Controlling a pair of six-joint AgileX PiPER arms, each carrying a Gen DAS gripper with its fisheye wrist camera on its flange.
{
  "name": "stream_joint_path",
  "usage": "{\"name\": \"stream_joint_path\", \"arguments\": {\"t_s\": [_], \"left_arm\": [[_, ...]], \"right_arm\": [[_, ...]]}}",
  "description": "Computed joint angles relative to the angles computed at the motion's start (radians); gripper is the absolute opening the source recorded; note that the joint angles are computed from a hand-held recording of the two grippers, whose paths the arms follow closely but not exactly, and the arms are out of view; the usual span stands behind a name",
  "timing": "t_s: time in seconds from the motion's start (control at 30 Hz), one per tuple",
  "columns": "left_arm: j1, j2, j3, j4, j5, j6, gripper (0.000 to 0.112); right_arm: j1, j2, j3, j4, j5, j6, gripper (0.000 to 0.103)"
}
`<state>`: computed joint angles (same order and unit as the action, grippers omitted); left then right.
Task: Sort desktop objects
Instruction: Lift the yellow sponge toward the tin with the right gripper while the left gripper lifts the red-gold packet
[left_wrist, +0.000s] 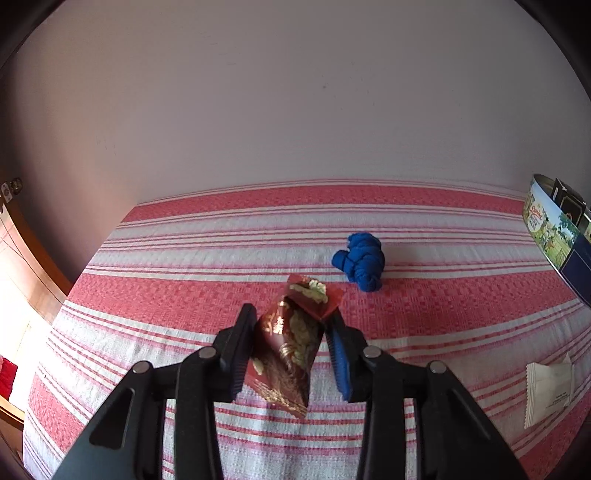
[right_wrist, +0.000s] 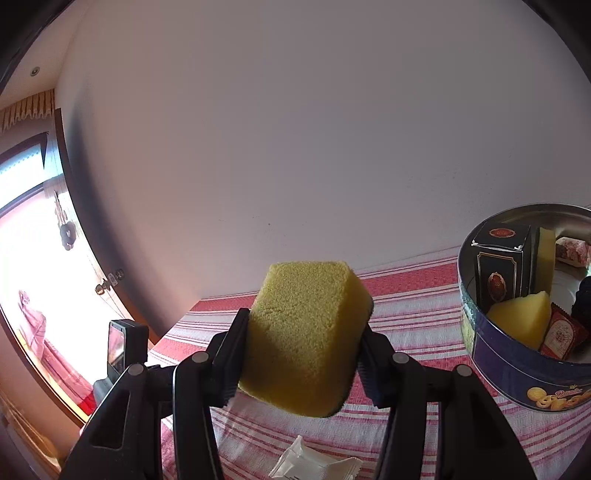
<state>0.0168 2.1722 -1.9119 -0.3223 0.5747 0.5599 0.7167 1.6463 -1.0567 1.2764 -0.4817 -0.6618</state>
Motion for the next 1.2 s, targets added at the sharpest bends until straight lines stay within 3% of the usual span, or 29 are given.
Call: {"name": "stream_joint_path", "arguments": {"t_s": [0.1,0.27,0.37,0.63,0.8,1.1,1.2], "left_arm": [[-0.013,-0.053,0.099,-0.018,-0.142,0.012,0.037],[-0.024,-0.150,0.266,-0.196,-0.308,0.168,0.037],[-0.026,-0.174,0.309,-0.320,-0.353,0.280,0.037],[-0.037,-0.212,0.366,-0.349,-0.403,0.269,0.037],[-0.032,-0.209,0.363,-0.306,-0.413,0.185,0.037],[-0.041,-0.226,0.388,-0.179,-0.445,0.039,0.037],[-0.037,-0.222,0.380,-0.237,-0.437,0.100,0.037]], "right_arm": [[0.063,0.032,-0.041,0.130,-0.133,-0.170,0.055],[0.173,0.136,-0.140,0.234,-0.443,-0.376,0.055],[0.207,0.184,-0.176,0.229,-0.553,-0.424,0.055],[0.192,0.166,-0.114,0.206,-0.546,-0.415,0.055],[0.207,0.187,-0.129,0.200,-0.620,-0.457,0.055],[0.206,0.193,-0.104,0.177,-0.616,-0.477,0.055],[0.211,0.169,-0.086,0.191,-0.612,-0.459,0.055]]}}
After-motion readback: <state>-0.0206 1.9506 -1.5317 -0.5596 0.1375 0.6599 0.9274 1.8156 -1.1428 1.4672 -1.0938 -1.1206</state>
